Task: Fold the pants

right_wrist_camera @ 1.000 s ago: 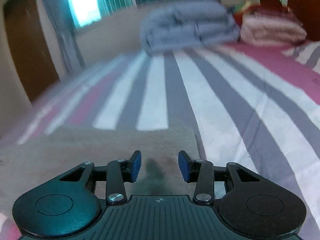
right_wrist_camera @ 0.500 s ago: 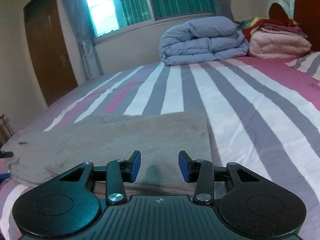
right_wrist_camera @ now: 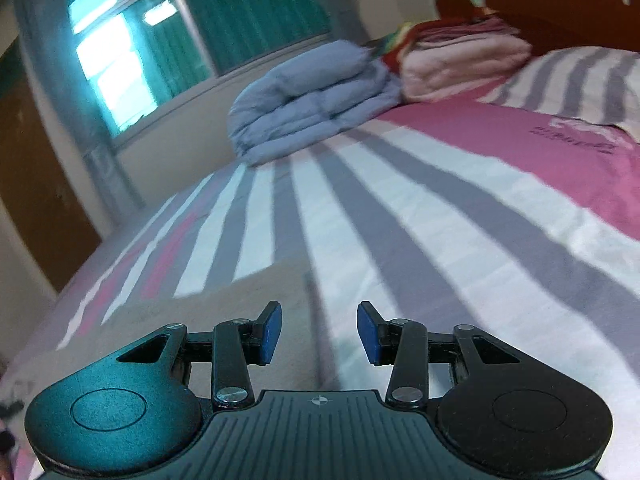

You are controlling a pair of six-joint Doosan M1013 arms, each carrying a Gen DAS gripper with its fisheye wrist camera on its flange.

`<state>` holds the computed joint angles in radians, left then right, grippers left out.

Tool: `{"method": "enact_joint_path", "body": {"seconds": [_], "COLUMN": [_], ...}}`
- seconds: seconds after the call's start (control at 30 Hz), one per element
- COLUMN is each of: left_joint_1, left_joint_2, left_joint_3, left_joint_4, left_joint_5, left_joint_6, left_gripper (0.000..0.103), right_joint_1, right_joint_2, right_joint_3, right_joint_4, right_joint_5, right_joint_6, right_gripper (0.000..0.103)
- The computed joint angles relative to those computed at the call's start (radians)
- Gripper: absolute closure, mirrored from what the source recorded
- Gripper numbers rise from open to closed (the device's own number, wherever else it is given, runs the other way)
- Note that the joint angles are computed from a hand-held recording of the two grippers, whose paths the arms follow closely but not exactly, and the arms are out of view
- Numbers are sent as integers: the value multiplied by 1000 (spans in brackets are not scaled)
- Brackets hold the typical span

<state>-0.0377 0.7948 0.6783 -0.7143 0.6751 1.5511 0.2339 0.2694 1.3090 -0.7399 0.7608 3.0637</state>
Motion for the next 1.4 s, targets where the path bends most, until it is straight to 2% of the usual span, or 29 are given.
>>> {"method": "enact_joint_path", "body": {"seconds": [0.07,0.17,0.37,0.53,0.63,0.7,0.77,0.93,1.07,1.23,1.27,1.3,1.33,1.37,1.4], "left_joint_1": [-14,-38,-119,-209,-263,-303,-340,-413,-425,-433,-431,-427,-421,-414,-411], "left_joint_2": [-28,-57,-86,-135,-144,-147,-153,-180,-194,-181,-176,-166,-157,-153,-158], "left_joint_3": [24,25,-20,57,81,97,125,220,260,239,232,212,201,194,204], "left_joint_4": [13,-55,-50,-82,-94,-56,21,211,232,273,268,260,214,160,120], "left_joint_5": [-44,-87,-67,-77,-52,-28,-17,-64,-104,-86,-63,-28,14,61,72], "left_joint_6": [64,219,409,632,713,732,743,780,838,820,814,805,839,888,930], "left_gripper": [81,81,81,81,81,81,81,81,81,80,78,62,31,19,16], "right_joint_1": [-8,-22,-47,-54,-27,-29,-38,-62,-84,-86,-86,-86,-86,-86,-85], "right_joint_2": [-20,-47,-76,-100,-101,-94,-102,-110,-114,-107,-107,-106,-106,-106,-107], "right_joint_3": [19,48,75,106,131,126,138,152,161,154,152,151,151,152,152], "right_joint_4": [-8,-12,-20,-62,-164,-120,-111,-46,39,62,65,68,69,70,70], "right_joint_5": [12,20,50,44,100,129,98,83,73,60,59,57,58,60,63], "right_joint_6": [18,41,109,162,258,263,287,281,278,253,245,239,237,240,243], "right_gripper": [61,61,61,61,61,61,61,61,61,61,61,61,61,61,61]}}
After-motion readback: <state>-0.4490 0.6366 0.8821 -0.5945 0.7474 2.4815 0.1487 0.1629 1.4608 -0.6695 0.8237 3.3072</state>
